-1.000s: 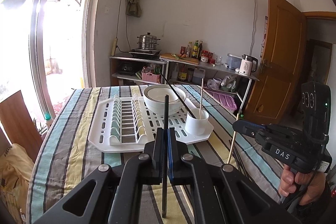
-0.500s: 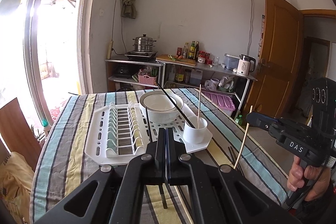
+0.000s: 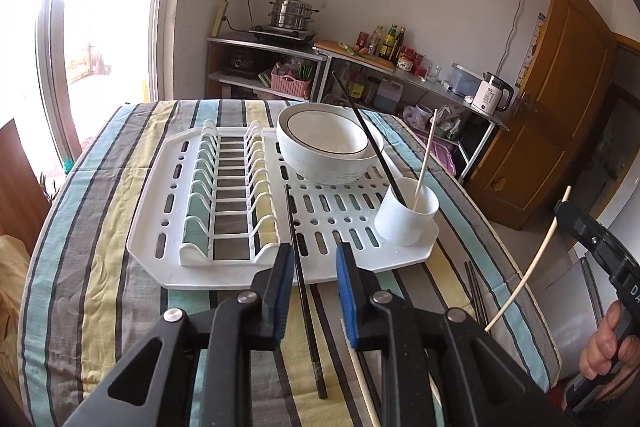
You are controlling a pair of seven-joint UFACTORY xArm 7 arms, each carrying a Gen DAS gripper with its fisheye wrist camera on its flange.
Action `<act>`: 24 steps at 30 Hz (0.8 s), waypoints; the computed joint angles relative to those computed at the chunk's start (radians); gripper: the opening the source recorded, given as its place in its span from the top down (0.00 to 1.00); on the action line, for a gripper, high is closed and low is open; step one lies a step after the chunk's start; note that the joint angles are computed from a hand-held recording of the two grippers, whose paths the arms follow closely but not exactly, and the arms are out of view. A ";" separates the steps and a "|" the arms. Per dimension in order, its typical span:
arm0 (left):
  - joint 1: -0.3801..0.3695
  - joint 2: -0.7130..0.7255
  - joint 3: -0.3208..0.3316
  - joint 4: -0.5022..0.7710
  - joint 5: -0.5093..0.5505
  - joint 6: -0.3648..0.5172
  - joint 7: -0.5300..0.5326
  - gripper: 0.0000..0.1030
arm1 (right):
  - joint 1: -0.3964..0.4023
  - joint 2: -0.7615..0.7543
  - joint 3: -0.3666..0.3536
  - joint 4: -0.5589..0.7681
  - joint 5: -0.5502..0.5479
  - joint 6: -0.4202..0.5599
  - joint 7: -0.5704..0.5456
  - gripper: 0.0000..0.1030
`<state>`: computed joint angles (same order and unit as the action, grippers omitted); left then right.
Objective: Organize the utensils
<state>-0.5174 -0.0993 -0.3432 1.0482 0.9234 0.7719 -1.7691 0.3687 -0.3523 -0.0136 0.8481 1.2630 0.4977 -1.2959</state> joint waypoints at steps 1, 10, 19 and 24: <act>0.007 0.017 0.011 0.003 -0.010 -0.024 0.017 0.72 | -0.001 0.008 0.001 0.008 -0.003 0.000 0.003 0.96; 0.008 0.202 0.116 0.114 -0.050 -0.109 0.177 0.66 | -0.018 0.071 0.008 0.059 0.002 0.005 -0.013 0.96; -0.016 0.305 0.195 0.188 -0.126 -0.130 0.283 0.66 | -0.056 0.139 0.027 0.108 0.005 0.019 -0.019 0.96; -0.026 0.349 0.224 0.226 -0.165 -0.129 0.326 0.66 | -0.069 0.156 0.039 0.122 0.006 0.023 -0.015 0.96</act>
